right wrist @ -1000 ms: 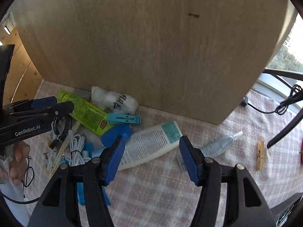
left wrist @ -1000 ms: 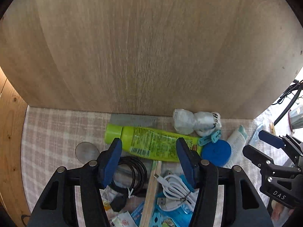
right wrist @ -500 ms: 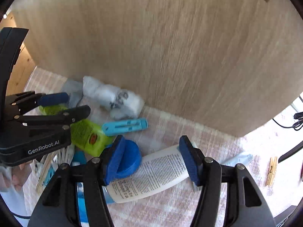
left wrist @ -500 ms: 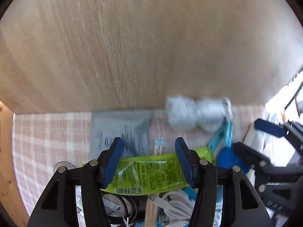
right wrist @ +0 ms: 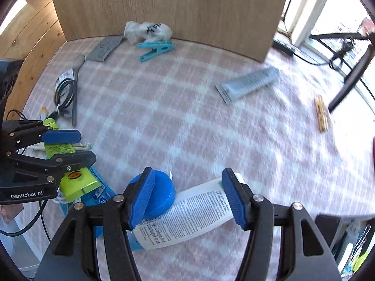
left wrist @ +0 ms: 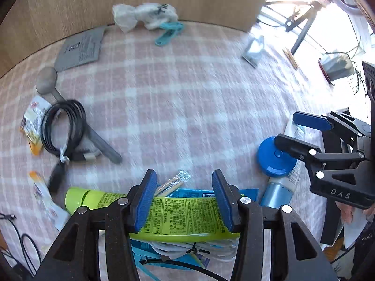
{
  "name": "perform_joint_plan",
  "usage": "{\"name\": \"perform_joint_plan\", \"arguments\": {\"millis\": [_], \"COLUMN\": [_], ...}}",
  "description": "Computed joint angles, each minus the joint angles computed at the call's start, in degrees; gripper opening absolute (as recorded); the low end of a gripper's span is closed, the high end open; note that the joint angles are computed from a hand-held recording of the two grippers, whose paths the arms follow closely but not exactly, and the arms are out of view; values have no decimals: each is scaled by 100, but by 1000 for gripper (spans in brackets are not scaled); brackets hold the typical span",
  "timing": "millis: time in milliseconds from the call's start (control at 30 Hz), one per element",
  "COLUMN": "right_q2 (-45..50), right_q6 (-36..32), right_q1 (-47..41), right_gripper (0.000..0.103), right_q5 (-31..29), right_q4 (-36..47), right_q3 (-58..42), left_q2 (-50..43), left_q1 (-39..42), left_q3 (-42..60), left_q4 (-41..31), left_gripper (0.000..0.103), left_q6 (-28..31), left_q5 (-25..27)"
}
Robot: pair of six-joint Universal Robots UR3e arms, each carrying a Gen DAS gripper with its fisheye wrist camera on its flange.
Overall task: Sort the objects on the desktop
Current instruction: 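Move both open tools back over the pile of tubes, cables and packets, then close the right tool on the coiled white cable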
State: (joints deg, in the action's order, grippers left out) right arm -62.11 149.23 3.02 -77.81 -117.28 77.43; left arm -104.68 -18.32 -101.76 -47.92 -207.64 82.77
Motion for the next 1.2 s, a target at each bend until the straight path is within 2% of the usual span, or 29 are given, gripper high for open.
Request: {"name": "perform_joint_plan", "arguments": {"millis": [67, 167, 233, 267, 300, 367, 400, 467, 567, 767, 933, 1000, 1067, 1200], "right_q2": [-472, -1196, -1807, -2008, -2190, -2338, -2391, -2411, -2152, -1622, -1130, -953, -789, -563], "right_q6": [-149, -304, -369, -451, -527, -464, -506, -618, -599, -476, -454, -363, -275, -180], "right_q1": [-272, -559, -830, -951, -1032, -847, -772, -585, -114, 858, 1430, 1494, 1422, 983], "right_gripper": [59, 59, 58, 57, 55, 42, 40, 39, 39, 39, 39, 38, 30, 25], "right_q5": [23, -128, 192, 415, 625, 865, 965, 1172, 1226, 893, 524, 378, 412, 897], "right_q4": [79, 62, 181, 392, 580, 664, 767, 995, 1283, 1233, 950, 868, 941, 1511], "right_q3": [595, 1363, 1827, 1880, 1918, 1934, 1902, 1814, 1387, 1026, 855, 765, 628, 275], "left_q2": [225, 882, 1401, 1765, 2097, 2529, 2563, 2567, 2771, 2675, 2439, 2322, 2228, 1978], "left_q1": [-235, -594, -634, -383, -354, -349, -426, -686, -873, -1185, -1246, -1204, -1133, -1008], "left_q3": [-183, -477, -547, -717, -916, -1075, -1118, -1070, -1258, -1633, -1831, -1882, -1971, -1939], "left_q4": [34, -143, -410, -511, -577, -818, -835, -935, -916, -480, -22, 150, 372, 555], "left_gripper": [45, 45, 45, 45, 45, 45, 45, 45, 45, 45, 45, 45, 45, 42], "left_q6": [-252, -845, -1230, -1151, -1216, -1273, -1307, -1502, -1698, -2147, -2261, -2274, -2272, -2174], "left_q5": [-5, 731, 1095, 1064, 1085, 1151, 1228, 1335, 1216, 1053, 949, 881, 784, 667]}}
